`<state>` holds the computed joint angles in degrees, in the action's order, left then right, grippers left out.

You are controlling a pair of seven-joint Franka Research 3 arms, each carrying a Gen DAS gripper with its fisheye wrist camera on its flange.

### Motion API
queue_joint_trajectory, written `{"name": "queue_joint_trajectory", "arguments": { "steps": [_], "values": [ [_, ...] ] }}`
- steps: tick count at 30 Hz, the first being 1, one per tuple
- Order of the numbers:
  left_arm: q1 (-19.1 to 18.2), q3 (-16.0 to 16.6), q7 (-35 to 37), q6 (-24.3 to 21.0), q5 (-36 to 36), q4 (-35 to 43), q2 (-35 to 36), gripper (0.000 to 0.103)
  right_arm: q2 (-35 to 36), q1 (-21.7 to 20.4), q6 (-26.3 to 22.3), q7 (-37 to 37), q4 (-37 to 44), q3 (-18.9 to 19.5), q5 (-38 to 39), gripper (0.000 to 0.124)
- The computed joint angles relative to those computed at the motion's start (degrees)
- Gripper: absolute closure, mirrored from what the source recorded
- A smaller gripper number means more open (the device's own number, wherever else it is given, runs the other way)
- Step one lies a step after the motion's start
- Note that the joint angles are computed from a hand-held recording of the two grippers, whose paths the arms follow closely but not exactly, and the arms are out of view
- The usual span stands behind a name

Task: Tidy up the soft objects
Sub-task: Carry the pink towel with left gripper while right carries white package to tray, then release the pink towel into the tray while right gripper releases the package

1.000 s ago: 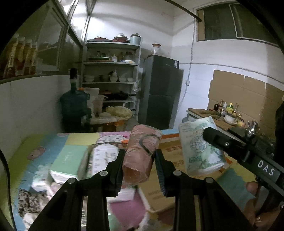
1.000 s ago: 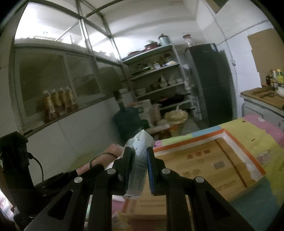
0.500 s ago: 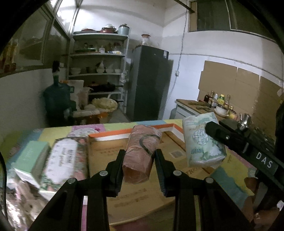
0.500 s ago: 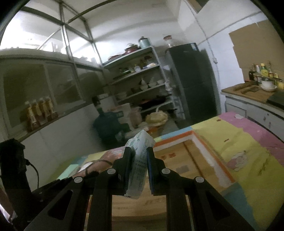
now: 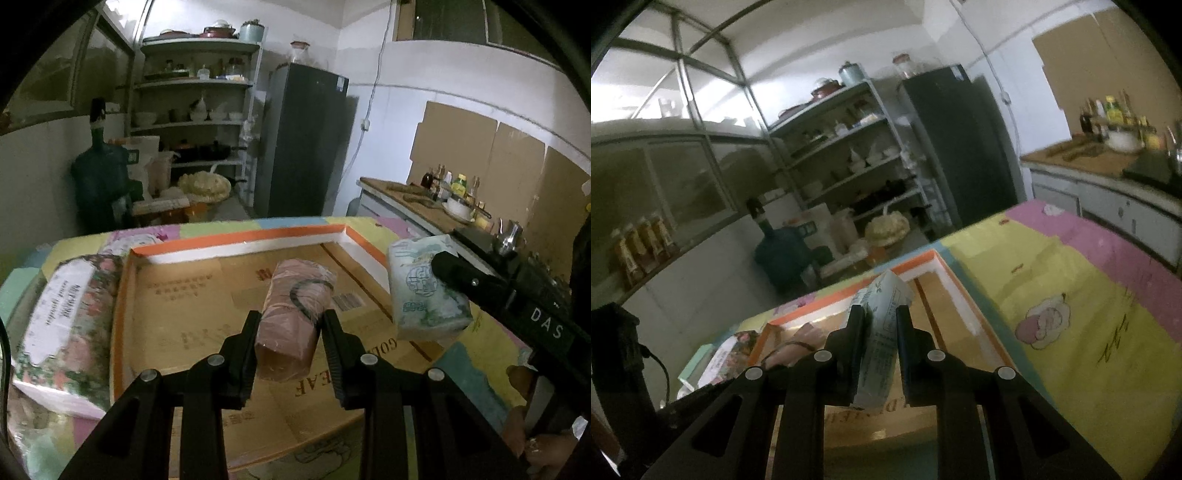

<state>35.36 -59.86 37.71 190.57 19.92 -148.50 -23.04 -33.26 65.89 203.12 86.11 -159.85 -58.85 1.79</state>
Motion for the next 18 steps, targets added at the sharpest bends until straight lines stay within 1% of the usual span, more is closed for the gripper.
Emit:
{"name": "queue_joint_trajectory", "arguments": {
  "steps": [3,5,8,10,13,16,18],
  "values": [
    [1.6,-2.0,0.0,-1.2,0.5,1.2,1.7,0.07,-0.6,1.9,-2.0,-0.3,1.0,-2.6,0.4,0.107],
    [3.2,-3.6,-0.4,-1.9,1.1,2.1,2.7,0.07,-1.0,3.0,-2.7,-1.4,1.4,-3.5,1.7,0.107],
    [4.6,-5.0,-1.2,-2.3,2.3,2.6,3.7,0.07,-1.1,4.6,-3.7,-3.2,2.2,-4.6,3.8,0.107],
    [4.4,-4.9,-1.6,-3.0,3.1,3.1,4.5,0.07,-0.9,5.0,-4.3,-4.2,2.5,-4.6,5.4,0.107],
    [5.1,-5.6,-2.4,-3.6,4.5,3.6,5.4,0.07,-0.7,6.3,-5.7,-5.8,3.4,-5.4,7.7,0.107],
    [5.4,-5.7,-3.2,-4.3,5.9,4.1,6.6,0.07,0.2,6.7,-7.4,-7.2,4.2,-5.3,10.3,0.107],
    [5.2,-5.4,-3.8,-4.9,7.0,4.4,7.7,0.07,0.5,7.5,-8.5,-8.3,5.0,-5.9,11.8,0.107]
  ]
}}
